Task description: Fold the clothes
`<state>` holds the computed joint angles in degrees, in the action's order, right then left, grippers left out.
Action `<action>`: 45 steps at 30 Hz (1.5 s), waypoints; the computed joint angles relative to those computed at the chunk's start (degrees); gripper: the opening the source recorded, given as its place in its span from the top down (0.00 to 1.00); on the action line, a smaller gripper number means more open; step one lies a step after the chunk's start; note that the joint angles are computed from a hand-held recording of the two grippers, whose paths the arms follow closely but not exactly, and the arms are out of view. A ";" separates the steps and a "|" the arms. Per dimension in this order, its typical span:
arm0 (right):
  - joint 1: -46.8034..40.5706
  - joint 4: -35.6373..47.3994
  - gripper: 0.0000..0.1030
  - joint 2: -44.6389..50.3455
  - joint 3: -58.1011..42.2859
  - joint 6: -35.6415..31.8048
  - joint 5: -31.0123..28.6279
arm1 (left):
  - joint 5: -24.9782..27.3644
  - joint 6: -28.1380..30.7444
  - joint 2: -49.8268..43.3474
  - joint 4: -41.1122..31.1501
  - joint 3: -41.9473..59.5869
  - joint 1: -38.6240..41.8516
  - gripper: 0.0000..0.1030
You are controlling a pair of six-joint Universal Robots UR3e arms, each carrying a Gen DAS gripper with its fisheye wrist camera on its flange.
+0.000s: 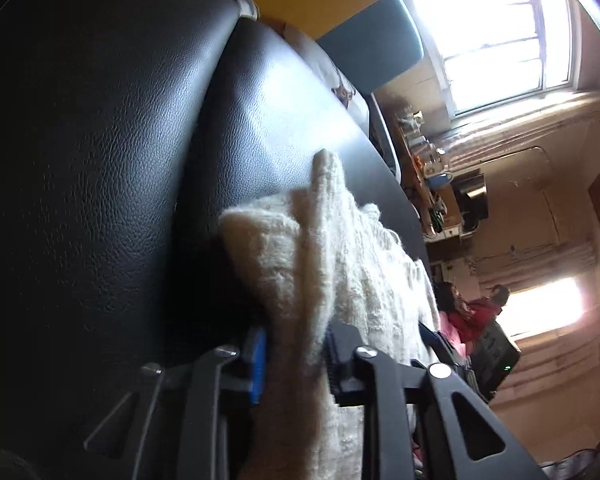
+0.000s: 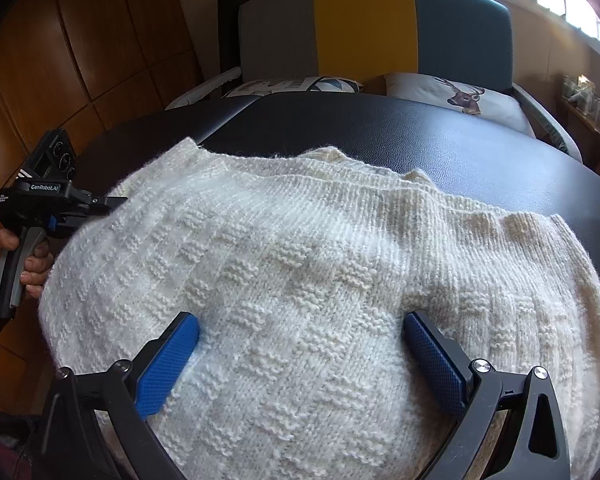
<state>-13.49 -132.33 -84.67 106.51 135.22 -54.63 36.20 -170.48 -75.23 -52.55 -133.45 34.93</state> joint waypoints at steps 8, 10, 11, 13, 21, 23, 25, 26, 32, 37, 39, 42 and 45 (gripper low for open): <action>-5.86 23.07 0.01 0.19 -11.47 -8.08 7.00 | 8.71 -9.18 4.09 8.12 2.71 -3.82 0.88; -10.42 35.33 0.01 1.61 -18.77 -14.18 9.17 | 9.48 -8.90 5.04 6.51 4.75 -3.10 0.88; -12.32 42.17 0.01 3.29 -23.58 -17.01 9.60 | 9.88 -8.62 5.20 5.60 5.83 -2.70 0.88; -15.33 48.76 0.01 5.46 -29.63 -21.50 8.23 | 10.63 -7.96 4.87 3.76 8.12 -1.99 0.88; -16.68 59.15 0.09 14.17 -42.42 -29.67 -1.50 | 16.25 -10.84 -2.16 2.13 19.57 -6.67 0.88; -16.05 57.81 0.09 15.19 -42.14 -29.97 -3.66 | 15.79 -10.03 -1.87 -0.10 20.74 -6.08 0.88; -15.03 55.17 0.08 16.28 -41.45 -29.29 -6.74 | 12.45 -8.55 0.53 -3.81 20.24 -3.78 0.88; -14.39 53.76 0.08 17.10 -41.40 -28.92 -8.62 | 10.89 -9.48 0.28 -3.43 20.36 -3.85 0.88; -13.34 44.97 0.00 14.86 -33.65 -31.06 -11.83 | 0.70 -13.39 4.73 -4.76 19.99 -3.79 0.88; -14.06 40.22 0.00 12.50 -28.50 -30.85 -12.03 | -2.44 -27.78 2.46 9.75 21.65 -10.65 0.88; -15.08 38.97 0.00 11.57 -26.66 -30.88 -11.25 | -0.46 -34.01 -1.30 16.36 24.89 -15.73 0.88; -16.82 36.77 0.00 9.92 -23.46 -30.39 -9.71 | 3.45 -41.43 -8.39 22.91 31.53 -23.21 0.88; -19.09 35.84 0.00 8.84 -21.09 -31.02 -7.49 | 7.14 -47.32 -15.97 26.86 39.00 -30.04 0.88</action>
